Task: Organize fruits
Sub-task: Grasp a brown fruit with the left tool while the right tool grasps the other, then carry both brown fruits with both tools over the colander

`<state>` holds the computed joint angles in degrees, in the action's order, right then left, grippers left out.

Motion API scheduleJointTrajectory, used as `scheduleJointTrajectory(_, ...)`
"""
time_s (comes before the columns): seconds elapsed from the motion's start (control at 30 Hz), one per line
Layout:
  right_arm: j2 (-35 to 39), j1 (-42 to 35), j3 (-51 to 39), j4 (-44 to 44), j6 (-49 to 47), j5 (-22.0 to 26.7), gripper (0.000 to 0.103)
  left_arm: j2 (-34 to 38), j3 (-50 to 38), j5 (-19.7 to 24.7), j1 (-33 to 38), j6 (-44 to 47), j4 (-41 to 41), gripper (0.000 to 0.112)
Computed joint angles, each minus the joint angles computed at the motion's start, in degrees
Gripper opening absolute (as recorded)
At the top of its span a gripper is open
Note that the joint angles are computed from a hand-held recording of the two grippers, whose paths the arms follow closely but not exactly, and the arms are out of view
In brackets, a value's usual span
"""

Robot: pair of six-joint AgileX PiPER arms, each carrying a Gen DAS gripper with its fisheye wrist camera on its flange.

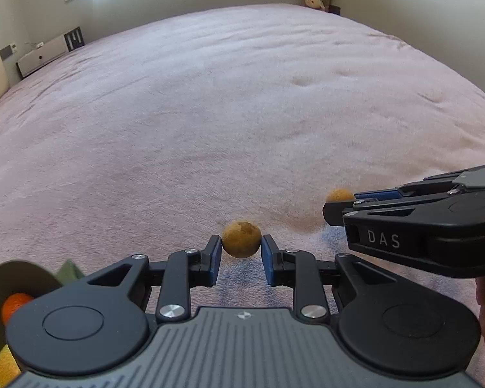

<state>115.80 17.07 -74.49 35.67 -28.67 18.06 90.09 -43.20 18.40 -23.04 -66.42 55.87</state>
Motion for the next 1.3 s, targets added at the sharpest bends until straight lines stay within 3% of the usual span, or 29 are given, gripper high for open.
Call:
scheduleJointTrajectory(0.27, -5.51, 1.15, 2.77, 7.64, -6.23, 0.76, 0.021, -10.16, 1.97, 6.15, -0.88, 2.80, -4.45, 0.029)
scheduleJointTrajectory(0.47, -10.62, 4.08, 6.02, 21.18, -20.36, 0.89, 0.021, -18.87, 3.97, 12.80, -1.80, 2.67, -4.68, 0.029)
scheduleJointTrajectory(0.8, -15.86, 11.73, 7.84, 22.76, -22.54, 0.07, 0.021, -32.02, 6.94, 20.82, 0.93, 7.40, -8.18, 0.029)
scheduleJointTrajectory(1.0, -16.00, 17.02, 6.87, 17.11, -18.10, -1.45, 0.021, -35.42, 7.76, 18.81, 13.13, 17.86, -18.55, 0.029)
scheduleJointTrajectory(1.3, -12.14, 22.52, 2.42, 3.50, -6.62, -2.00, 0.021, -35.78, 8.42, 15.81, 37.23, 50.06, -48.34, 0.029)
